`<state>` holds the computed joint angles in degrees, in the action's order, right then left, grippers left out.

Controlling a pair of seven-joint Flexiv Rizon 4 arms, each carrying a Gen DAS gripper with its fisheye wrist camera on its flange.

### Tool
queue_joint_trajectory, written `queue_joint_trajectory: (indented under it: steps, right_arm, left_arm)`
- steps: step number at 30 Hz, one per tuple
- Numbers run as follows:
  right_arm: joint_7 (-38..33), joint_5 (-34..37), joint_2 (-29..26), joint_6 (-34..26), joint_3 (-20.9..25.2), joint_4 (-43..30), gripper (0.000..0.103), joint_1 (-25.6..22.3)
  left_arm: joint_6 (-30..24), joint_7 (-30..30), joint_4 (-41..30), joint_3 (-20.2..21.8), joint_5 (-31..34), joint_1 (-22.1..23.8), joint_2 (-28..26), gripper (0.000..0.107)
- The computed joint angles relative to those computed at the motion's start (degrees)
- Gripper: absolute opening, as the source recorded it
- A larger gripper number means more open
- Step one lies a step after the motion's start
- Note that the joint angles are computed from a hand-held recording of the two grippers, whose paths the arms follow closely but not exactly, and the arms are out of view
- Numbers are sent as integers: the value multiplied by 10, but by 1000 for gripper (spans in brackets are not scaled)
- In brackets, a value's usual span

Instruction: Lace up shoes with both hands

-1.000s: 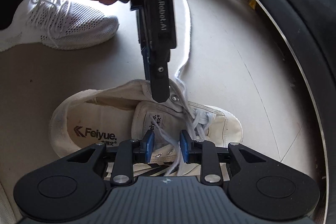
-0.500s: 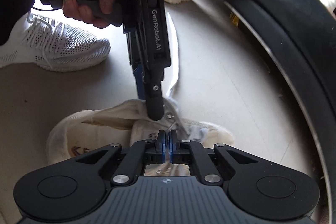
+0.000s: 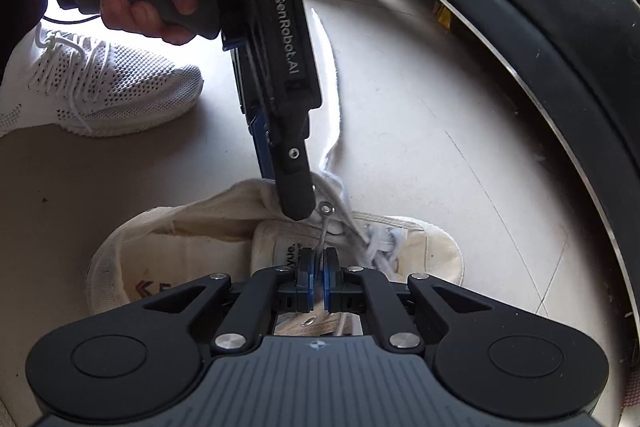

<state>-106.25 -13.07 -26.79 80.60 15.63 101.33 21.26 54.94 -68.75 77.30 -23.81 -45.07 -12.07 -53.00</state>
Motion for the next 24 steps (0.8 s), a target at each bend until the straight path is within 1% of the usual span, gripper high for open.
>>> queue_joint_trajectory:
  steps: [11, 13, 14, 15, 17, 19, 20, 21, 24]
  right_arm:
    - [18, 13, 1, -2, 10, -9, 5, 9]
    - [25, 13, -1, 2, 6, -13, 6, 14]
    - [26, 13, -3, -8, 8, -18, 6, 13]
    - [26, 7, -3, -1, 2, -16, 6, 19]
    - [30, 4, -6, -11, 3, -23, 6, 24]
    - [24, 2, -6, -8, 14, -22, 6, 18]
    - [-12, 24, -18, -15, 24, -36, 6, -3]
    - [-11, 19, -22, -12, 27, -38, 6, -8]
    - [2, 17, -27, -13, 9, -44, 6, 6]
  left_arm:
    - [-2, 5, 9, -1, -4, 6, 6, 47]
    - [-3, 4, 8, -1, -5, 5, 5, 47]
    - [-4, 3, 8, -1, -5, 5, 6, 47]
    - [-3, 5, 11, -2, -6, 6, 7, 47]
    - [-2, 7, 16, -3, -9, 7, 10, 47]
    - [-1, 10, 21, -3, -11, 9, 12, 47]
    - [0, 11, 22, -4, -12, 9, 12, 47]
    - [1, 10, 21, -3, -13, 7, 12, 47]
    - [2, 11, 22, -4, -14, 6, 11, 48]
